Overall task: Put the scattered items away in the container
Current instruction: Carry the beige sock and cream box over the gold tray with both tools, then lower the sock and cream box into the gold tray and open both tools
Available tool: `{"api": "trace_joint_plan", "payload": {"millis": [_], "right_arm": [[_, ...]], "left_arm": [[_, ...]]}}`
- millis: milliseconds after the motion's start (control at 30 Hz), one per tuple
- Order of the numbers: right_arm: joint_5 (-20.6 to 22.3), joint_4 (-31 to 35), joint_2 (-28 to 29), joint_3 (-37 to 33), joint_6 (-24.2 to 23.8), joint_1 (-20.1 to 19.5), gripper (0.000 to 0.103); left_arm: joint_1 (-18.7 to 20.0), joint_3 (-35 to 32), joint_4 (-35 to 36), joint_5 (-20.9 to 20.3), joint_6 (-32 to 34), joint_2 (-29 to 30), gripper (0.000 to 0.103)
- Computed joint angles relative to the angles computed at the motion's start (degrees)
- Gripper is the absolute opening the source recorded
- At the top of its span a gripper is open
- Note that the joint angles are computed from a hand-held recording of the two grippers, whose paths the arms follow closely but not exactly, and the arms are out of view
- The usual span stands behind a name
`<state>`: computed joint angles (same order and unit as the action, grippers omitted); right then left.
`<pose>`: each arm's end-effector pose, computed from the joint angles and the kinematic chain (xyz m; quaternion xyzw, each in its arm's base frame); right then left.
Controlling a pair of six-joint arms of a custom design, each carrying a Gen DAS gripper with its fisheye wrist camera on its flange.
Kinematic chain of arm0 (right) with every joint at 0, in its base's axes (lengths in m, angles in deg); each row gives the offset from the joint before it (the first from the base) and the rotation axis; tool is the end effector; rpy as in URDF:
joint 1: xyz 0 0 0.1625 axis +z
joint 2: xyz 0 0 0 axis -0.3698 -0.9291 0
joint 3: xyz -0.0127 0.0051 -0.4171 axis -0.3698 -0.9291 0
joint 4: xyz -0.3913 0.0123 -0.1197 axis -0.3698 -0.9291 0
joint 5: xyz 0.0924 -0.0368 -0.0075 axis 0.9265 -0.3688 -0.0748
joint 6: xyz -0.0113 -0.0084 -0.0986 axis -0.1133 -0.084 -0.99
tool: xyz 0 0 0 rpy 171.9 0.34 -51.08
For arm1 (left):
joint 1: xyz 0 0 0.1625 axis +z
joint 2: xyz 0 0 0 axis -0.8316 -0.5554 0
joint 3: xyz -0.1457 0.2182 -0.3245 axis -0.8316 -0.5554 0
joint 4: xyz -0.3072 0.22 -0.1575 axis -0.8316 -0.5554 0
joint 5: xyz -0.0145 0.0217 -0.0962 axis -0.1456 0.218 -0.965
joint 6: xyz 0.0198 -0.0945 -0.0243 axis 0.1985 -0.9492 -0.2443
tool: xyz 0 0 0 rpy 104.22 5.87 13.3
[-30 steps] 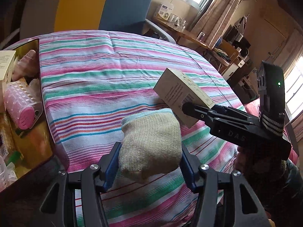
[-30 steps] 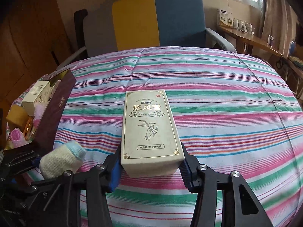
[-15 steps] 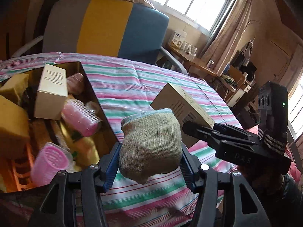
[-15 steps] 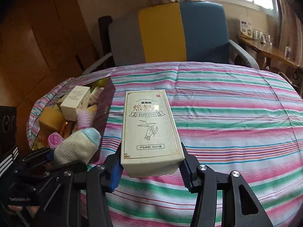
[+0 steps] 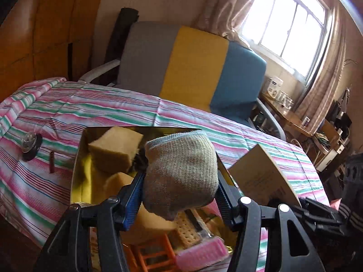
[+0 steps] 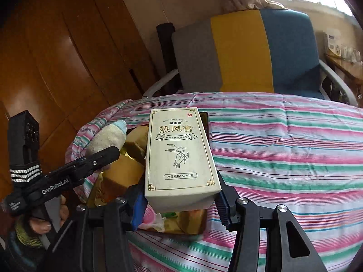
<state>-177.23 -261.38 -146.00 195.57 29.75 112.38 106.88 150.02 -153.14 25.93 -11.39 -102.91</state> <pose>0.1321 -0.5071 0.1366 0.2458 -0.9179 0.2903 0.1130 -0.1599 -0.5198 0.1182 0.1057 0.8829 -0.3889 0.2408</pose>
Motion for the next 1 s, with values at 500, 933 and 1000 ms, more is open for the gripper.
{"api": "trace_joint_plan", "payload": {"millis": [500, 933, 1000], "right_arm": [[-5.0, 3.1, 3.4, -0.9, 1.1, -0.1, 0.063], [-6.0, -1.6, 4.9, 1.0, -6.0, 0.2, 0.049], [-6.1, -2.6, 4.8, 1.5, -6.3, 0.3, 0.049]], "left_arm": [[1.5, -0.6, -4.6, 1.5, 2.0, 0.8, 0.064], [-3.6, 8.6, -4.8, 4.9, -7.0, -1.3, 0.071], [-4.5, 9.8, -3.4, 6.3, -9.2, -1.4, 0.071]]}}
